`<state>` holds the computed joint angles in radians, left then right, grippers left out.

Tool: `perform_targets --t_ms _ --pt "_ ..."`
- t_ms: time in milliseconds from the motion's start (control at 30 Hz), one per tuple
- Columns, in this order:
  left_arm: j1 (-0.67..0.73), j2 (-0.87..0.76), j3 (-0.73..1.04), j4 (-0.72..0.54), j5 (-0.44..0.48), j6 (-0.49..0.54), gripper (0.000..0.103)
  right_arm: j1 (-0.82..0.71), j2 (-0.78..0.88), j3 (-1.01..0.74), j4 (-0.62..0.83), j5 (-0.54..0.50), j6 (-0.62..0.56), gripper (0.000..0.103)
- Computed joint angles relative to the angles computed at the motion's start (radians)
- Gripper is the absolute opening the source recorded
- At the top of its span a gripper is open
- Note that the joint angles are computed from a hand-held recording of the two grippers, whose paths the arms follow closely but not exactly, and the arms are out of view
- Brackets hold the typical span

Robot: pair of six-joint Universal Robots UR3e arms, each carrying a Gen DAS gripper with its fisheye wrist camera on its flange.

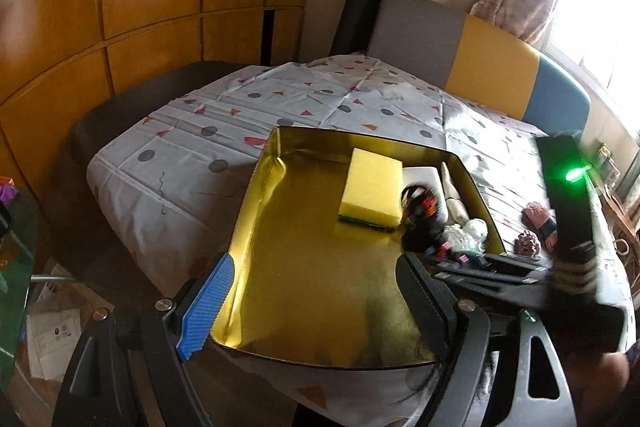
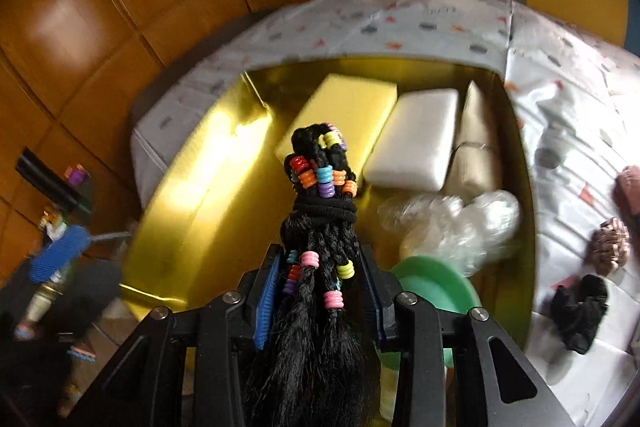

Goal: Organize soft objects
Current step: 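Carry the black beaded braided hair into the gold tray and open the right gripper, then reach the left gripper to the black scrunchie and close on it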

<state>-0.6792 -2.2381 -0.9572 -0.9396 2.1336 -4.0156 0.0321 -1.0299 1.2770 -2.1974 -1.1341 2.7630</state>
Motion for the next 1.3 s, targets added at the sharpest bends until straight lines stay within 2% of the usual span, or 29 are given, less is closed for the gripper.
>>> perform_targets --t_ms 100,300,333,433,600,933,1300 --pt "0.004 0.014 -0.025 0.006 0.005 -0.004 0.084 0.021 0.029 0.001 -0.05 -0.056 0.018 0.04" --pt "0.004 0.019 -0.035 0.008 0.012 -0.009 0.084 0.017 0.027 0.01 -0.067 -0.066 0.017 0.04" --pt "0.003 0.02 -0.033 0.008 0.009 -0.005 0.084 0.014 0.019 0.019 -0.067 -0.063 0.015 0.041" --pt "0.0 0.01 -0.011 -0.005 0.007 0.006 0.084 -0.006 -0.006 0.048 -0.073 -0.026 0.019 0.051" --pt "-0.013 -0.01 0.038 -0.034 0.015 0.015 0.084 -0.042 -0.077 0.127 -0.116 0.028 0.017 0.063" --pt "-0.03 -0.051 0.131 -0.09 0.024 0.031 0.084 -0.13 -0.192 0.252 -0.229 0.08 0.023 0.068" --pt "-0.051 -0.131 0.288 -0.174 0.024 0.056 0.084 -0.24 -0.263 0.309 -0.267 0.12 0.018 0.076"
